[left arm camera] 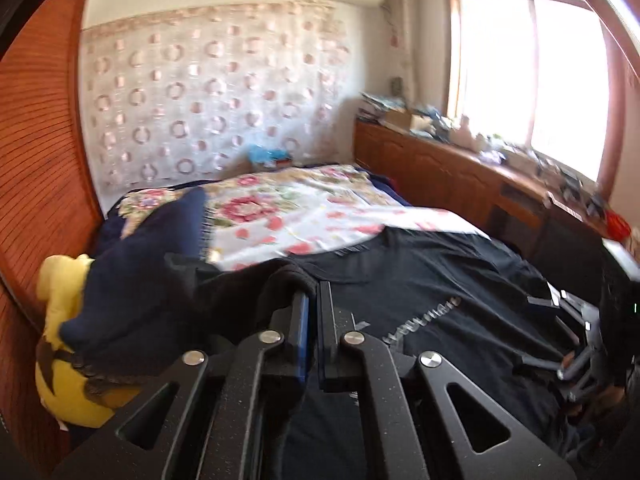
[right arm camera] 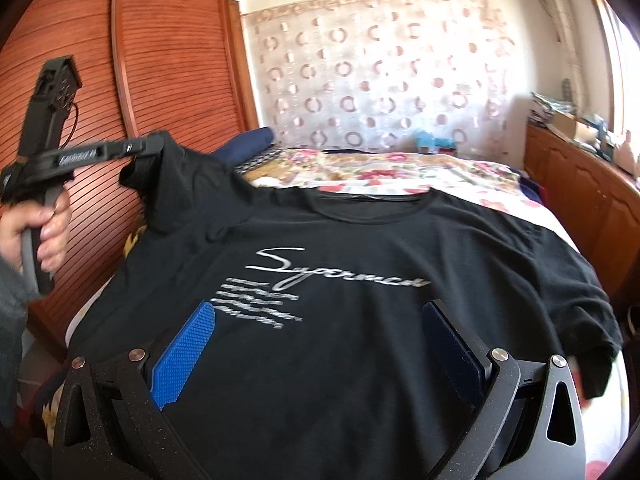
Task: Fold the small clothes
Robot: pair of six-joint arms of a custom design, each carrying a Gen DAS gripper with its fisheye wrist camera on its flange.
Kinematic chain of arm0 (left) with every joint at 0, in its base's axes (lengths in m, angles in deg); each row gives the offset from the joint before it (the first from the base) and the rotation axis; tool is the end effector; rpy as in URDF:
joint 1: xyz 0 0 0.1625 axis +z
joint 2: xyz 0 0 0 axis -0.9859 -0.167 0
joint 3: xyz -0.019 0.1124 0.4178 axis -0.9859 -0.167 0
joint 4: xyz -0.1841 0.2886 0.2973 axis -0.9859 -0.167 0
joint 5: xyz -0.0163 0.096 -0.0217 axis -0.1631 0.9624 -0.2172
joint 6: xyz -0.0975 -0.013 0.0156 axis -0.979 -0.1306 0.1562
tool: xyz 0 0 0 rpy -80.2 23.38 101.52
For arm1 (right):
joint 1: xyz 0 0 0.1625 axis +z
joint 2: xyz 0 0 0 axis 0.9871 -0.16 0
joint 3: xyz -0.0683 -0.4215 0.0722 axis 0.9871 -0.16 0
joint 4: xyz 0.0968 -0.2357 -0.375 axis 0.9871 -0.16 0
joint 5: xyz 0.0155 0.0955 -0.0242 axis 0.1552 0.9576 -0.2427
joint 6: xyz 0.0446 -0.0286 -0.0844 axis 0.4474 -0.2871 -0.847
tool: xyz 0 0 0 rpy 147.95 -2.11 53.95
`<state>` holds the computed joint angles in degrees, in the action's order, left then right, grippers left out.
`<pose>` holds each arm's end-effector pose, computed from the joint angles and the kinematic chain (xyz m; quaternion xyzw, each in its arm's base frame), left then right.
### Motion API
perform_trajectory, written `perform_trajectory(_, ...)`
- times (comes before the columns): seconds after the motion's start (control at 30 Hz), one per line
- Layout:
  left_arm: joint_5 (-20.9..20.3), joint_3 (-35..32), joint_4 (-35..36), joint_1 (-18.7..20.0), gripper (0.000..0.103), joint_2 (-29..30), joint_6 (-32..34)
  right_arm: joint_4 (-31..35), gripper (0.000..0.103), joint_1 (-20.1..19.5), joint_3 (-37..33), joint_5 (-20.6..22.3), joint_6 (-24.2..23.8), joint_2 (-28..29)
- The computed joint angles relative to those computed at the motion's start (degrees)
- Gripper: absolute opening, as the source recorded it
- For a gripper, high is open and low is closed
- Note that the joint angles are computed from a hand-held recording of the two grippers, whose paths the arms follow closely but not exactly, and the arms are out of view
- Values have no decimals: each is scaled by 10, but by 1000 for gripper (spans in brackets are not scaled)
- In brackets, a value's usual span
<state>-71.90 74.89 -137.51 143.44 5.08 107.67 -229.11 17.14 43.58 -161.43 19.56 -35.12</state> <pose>-0.1265 -0.6439 0.3178 0.3388 0.8363 -0.3686 0.2236 0.1973 -0.5833 0.0891 0.3155 -0.8273 0.4182 0.2028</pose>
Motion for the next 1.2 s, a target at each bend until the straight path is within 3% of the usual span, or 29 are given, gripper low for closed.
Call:
perform_trajectory(0.13,-4,19,20,-5,16,-11,-20,-8,103,0,1,-11,9,1)
perform_trajectory(0.27,22,45,2,-8,26,-25,-22,-8,103,10,-7,-22,17,15)
perform_trajectory(0.33,20,53,0,2,39,-33,-29,-6,103,13,-8,-22,15,17)
perform_trajectory(0.47,40,63,-5,26,44,-33,-45,16,99,19,-17,-18,8,23)
perform_trajectory(0.53,60,64,-5,37,59,-26,-50,44,96,22,-34,-17,0,27)
perform_trajectory(0.77,100,39,49,73,70,-5,-89,142,83,40,-98,-16,-36,49)
perform_trajectory(0.9,119,33,74,78,72,3,-105,276,60,40,-157,14,-48,57)
perform_trajectory(1.2,112,32,85,80,79,0,-111,392,56,52,-278,7,-73,129)
